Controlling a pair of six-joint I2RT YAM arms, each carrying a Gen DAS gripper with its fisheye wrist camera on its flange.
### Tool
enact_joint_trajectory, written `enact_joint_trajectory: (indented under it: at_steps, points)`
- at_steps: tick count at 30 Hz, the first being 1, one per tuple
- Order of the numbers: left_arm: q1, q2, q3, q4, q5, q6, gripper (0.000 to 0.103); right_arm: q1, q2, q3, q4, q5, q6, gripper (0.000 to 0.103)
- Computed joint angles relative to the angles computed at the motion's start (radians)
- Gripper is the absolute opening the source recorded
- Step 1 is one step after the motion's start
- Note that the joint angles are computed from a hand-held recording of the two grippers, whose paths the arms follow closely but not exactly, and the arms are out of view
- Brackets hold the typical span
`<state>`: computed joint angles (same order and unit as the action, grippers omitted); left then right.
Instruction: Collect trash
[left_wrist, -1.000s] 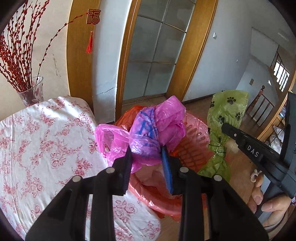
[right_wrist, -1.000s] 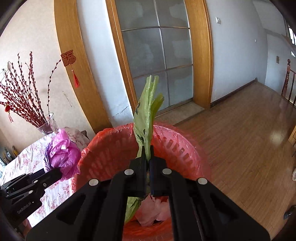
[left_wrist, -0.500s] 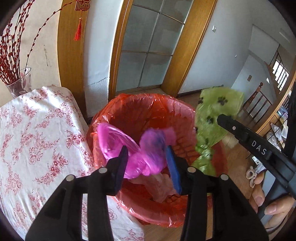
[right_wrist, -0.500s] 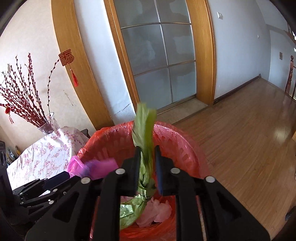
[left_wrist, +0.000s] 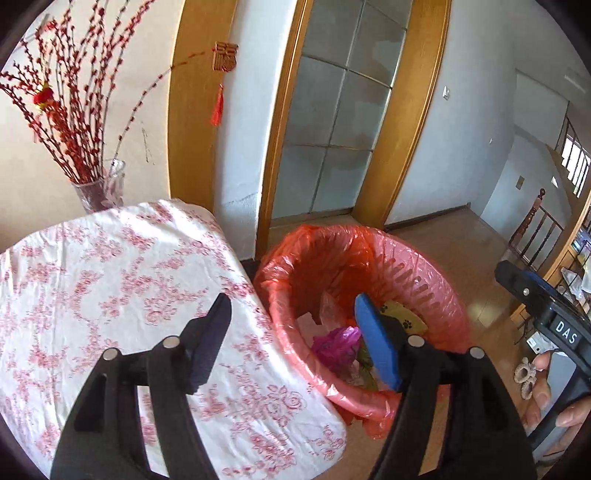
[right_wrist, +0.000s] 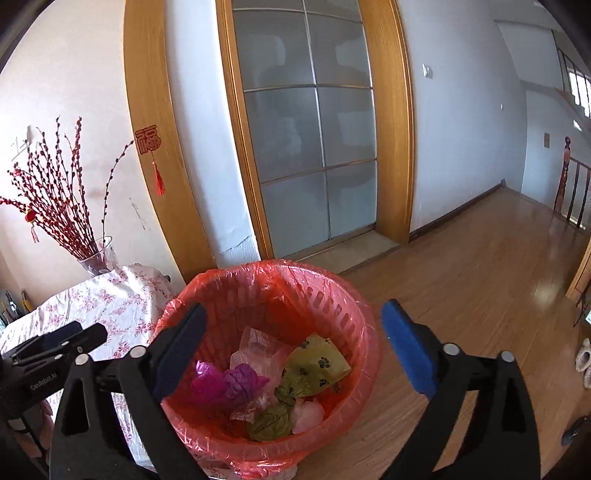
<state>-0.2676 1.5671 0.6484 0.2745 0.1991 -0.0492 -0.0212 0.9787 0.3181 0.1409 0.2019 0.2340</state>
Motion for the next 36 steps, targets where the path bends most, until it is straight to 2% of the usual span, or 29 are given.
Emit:
enact_joint_trajectory:
  at_steps: [6, 10, 14, 17, 28, 36]
  points:
    - [0.116, -0.279, -0.193, 0.039, -0.031, 0.040, 0.097, 0.228, -0.199, -0.047, -0.112, 0.250, 0.052, 0.101]
    - [0.205, -0.454, -0.286, 0.010, -0.032, 0.073, 0.099, 0.382, -0.239, -0.041, -0.214, 0.387, 0.136, 0.101]
    - [0.280, -0.620, -0.372, -0.033, -0.067, 0.101, 0.099, 0.620, -0.207, -0.016, -0.322, 0.630, 0.247, 0.101]
    - [0.372, -0.730, -0.415, -0.090, -0.015, 0.129, 0.099, 0.763, -0.163, 0.010, -0.403, 0.744, 0.341, 0.101]
    - [0.615, -1.113, -0.491, -0.366, 0.139, 0.194, 0.099, 1.068, -0.017, 0.091, -0.680, 0.881, 0.740, 0.101]
    - [0.703, -1.240, -0.511, -0.492, 0.209, 0.216, 0.099, 1.208, 0.106, 0.156, -0.889, 0.938, 1.020, 0.101]
